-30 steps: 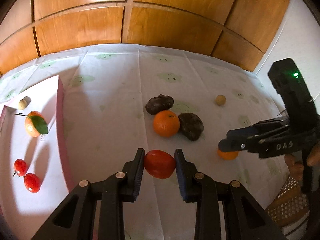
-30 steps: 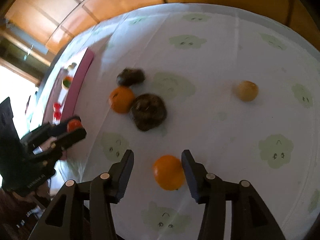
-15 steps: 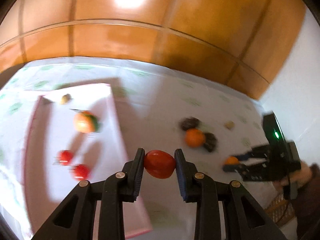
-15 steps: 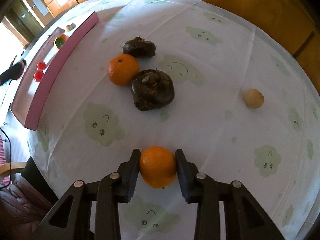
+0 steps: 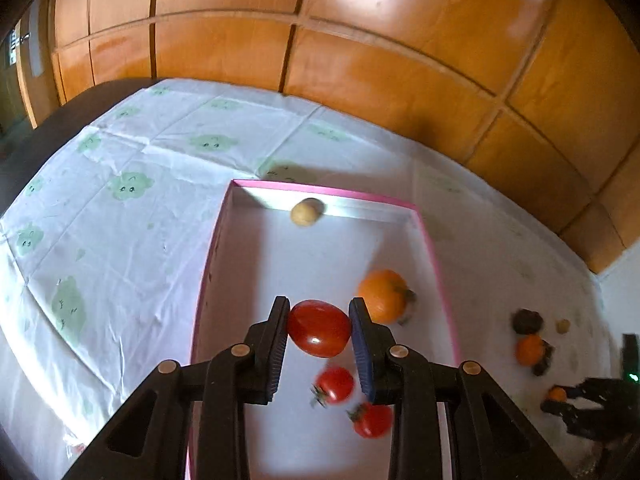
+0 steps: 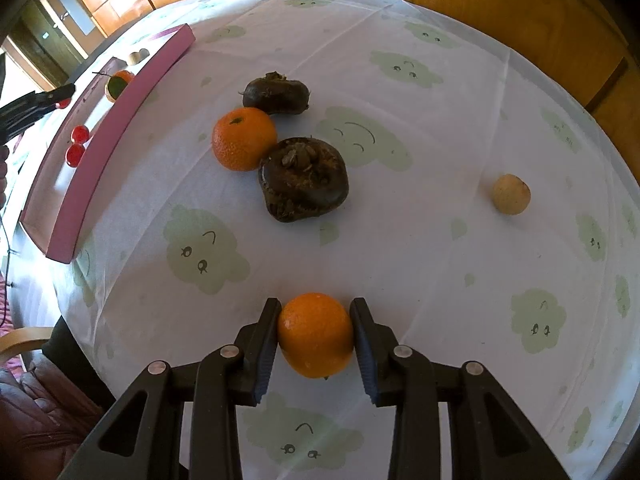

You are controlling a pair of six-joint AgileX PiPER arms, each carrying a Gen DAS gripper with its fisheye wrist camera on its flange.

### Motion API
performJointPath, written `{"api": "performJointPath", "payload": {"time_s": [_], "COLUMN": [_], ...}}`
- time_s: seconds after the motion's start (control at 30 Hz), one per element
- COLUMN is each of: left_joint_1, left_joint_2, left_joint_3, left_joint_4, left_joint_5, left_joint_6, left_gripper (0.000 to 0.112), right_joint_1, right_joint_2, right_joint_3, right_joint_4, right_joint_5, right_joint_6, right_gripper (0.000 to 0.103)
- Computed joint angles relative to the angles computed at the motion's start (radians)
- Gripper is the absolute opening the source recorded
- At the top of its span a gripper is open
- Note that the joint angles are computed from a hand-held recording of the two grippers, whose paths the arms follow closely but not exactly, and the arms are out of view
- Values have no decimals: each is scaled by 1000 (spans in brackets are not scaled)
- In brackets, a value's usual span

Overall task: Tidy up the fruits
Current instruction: 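Carry the red tomato into the tray with the left gripper while the right gripper grasps an orange, then carry the orange into the tray and open the right gripper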

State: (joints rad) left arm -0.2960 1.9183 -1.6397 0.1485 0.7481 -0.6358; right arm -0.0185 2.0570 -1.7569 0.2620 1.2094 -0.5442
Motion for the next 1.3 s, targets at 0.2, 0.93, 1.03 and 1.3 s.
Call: {"api": "performJointPath", "payload": {"time_s": [0.2,0.93,1.03,1.3], "left_joint_1": [14,-176,-218,-295], "left_joint_2": [99,-77,-102,-129], "left_joint_3": [-108,119,149,181], "left_joint_4": [15,380,432,469], "left_joint_5": [50,8,15,38], "left_joint_6": [5,-413,-469,-502], "left_gripper": [31,49,50,51], "right_joint_1": [10,39,41,47], "right_joint_2": [-16,-54,-64,-80], "right_joint_3": [29,104,113,131], "right_joint_4": [-25,-45,-49,-55], "right_joint_5": [-39,-110,-113,-125], "right_joint_6": [-24,-22,-20,-9], "right_gripper": [36,36,36,36]}}
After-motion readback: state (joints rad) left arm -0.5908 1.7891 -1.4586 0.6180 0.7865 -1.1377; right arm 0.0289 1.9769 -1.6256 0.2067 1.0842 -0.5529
